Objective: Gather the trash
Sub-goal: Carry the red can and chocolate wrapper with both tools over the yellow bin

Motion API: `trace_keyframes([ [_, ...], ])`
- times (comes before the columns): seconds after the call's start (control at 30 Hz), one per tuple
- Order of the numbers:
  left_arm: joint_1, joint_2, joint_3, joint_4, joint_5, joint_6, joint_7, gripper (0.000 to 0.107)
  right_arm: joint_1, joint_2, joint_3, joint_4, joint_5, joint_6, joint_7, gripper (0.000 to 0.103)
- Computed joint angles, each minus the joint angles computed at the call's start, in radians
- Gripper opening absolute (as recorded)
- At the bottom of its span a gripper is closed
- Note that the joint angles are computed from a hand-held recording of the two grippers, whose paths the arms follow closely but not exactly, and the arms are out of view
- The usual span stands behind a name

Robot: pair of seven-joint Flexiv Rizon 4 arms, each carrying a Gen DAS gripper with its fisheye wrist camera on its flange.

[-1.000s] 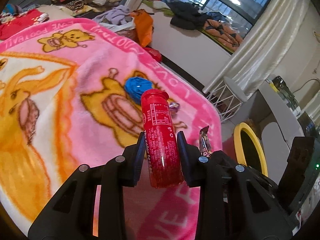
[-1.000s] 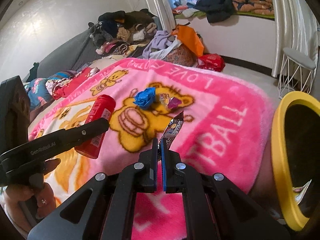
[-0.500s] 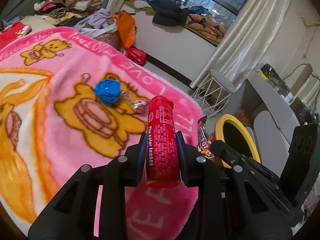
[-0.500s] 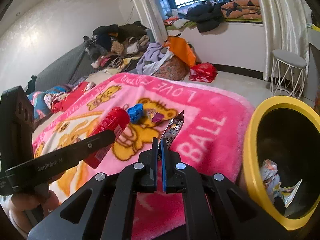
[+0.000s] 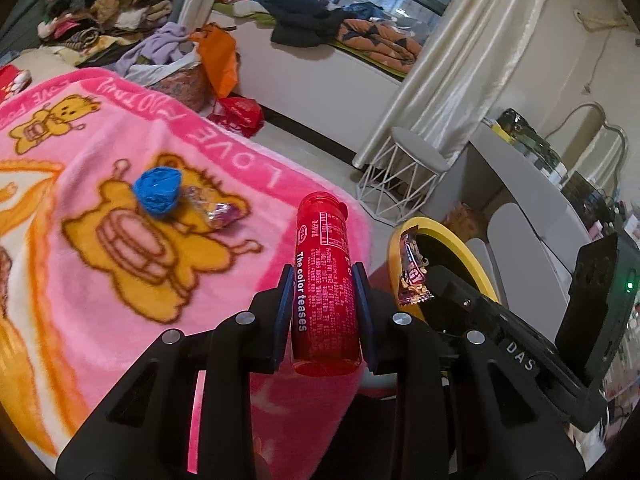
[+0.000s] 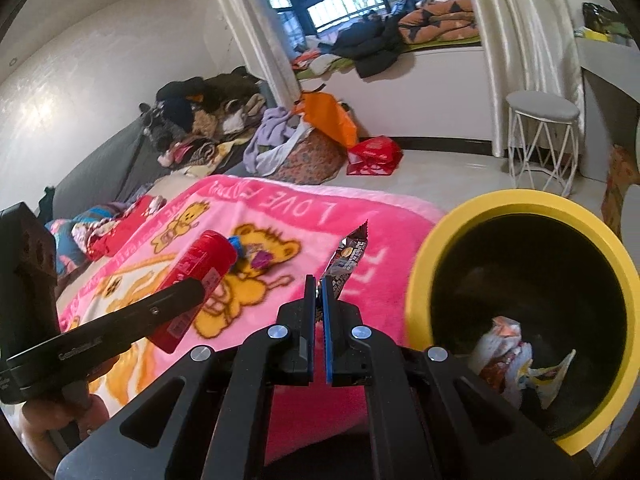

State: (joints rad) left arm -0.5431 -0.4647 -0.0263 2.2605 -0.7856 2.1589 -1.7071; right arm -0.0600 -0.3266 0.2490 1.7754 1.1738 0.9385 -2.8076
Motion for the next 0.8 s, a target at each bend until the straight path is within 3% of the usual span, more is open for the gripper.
trace_keyframes([
  [0.8,-0.065,-0.070,0.032,-0.161,0.037,-0.092,0.101,0.022,-0.087,-0.048,-0.027,-0.052,0.024,0.026,0.035,0.003],
])
